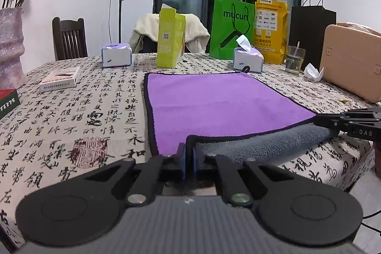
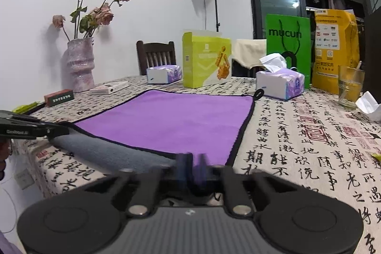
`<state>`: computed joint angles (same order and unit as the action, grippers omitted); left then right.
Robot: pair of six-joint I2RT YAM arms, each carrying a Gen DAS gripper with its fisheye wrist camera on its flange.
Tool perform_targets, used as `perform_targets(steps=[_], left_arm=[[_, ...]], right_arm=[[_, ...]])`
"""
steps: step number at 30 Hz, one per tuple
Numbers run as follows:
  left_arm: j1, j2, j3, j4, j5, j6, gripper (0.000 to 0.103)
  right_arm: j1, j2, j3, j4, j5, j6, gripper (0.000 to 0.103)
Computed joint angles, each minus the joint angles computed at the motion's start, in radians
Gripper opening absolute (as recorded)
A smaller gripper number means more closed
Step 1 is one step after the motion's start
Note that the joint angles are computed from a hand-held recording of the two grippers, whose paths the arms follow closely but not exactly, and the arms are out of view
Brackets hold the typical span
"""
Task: Fold towel
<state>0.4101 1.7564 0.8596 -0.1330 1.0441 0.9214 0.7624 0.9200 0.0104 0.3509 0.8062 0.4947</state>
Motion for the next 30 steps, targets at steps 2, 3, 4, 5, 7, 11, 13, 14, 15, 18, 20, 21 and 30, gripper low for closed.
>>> perform_targets(steps=[2, 3, 4, 5, 7, 11, 13, 14, 15, 18, 20, 21, 30], left_arm=[[-0.006, 0.000, 0.010, 0.010, 0.005, -0.019, 0.006], [-0.009, -0.001, 0.014, 0.016, 0.009, -0.028, 0.006], [-0.014, -0.004, 0.015, 0.030, 0.013, -0.042, 0.006], [-0.020, -0.009, 0.013, 0.049, 0.014, -0.061, 0.006], [-0.031, -0.015, 0.019, 0.078, 0.020, -0.097, 0.006], [-0.072, -0.017, 0.057, 0.121, 0.009, -0.179, 0.006], [-0.096, -0.015, 0.088, 0.126, -0.005, -0.221, 0.006], [-0.107, -0.014, 0.105, 0.125, -0.009, -0.239, 0.006], [-0.119, -0.012, 0.123, 0.125, -0.014, -0.258, 0.006], [-0.151, -0.007, 0.185, 0.116, -0.024, -0.306, 0.006], [-0.172, 0.003, 0.239, 0.090, -0.033, -0.333, 0.006], [-0.184, 0.010, 0.266, 0.080, -0.039, -0.346, 0.006], [-0.272, 0.064, 0.437, 0.020, -0.115, -0.380, 0.006]], right_arm=[[-0.010, -0.010, 0.018, -0.030, -0.003, -0.008, 0.005], [-0.018, -0.023, 0.023, -0.038, -0.008, -0.020, 0.005], [-0.025, -0.035, 0.026, -0.042, -0.011, -0.033, 0.005], [-0.038, -0.051, 0.031, -0.047, -0.018, -0.052, 0.005], [-0.068, -0.077, 0.040, -0.049, -0.038, -0.095, 0.005], [-0.162, -0.082, 0.072, -0.026, -0.108, -0.185, 0.005], [-0.213, -0.080, 0.098, -0.029, -0.152, -0.222, 0.005], [-0.234, -0.077, 0.111, -0.030, -0.171, -0.238, 0.005], [-0.258, -0.077, 0.124, -0.037, -0.193, -0.254, 0.005], [-0.359, -0.083, 0.183, -0.081, -0.297, -0.291, 0.005], [-0.426, -0.071, 0.225, -0.103, -0.368, -0.308, 0.005], [-0.458, -0.061, 0.247, -0.112, -0.402, -0.316, 0.005], [-0.730, 0.130, 0.432, -0.103, -0.684, -0.386, 0.005]])
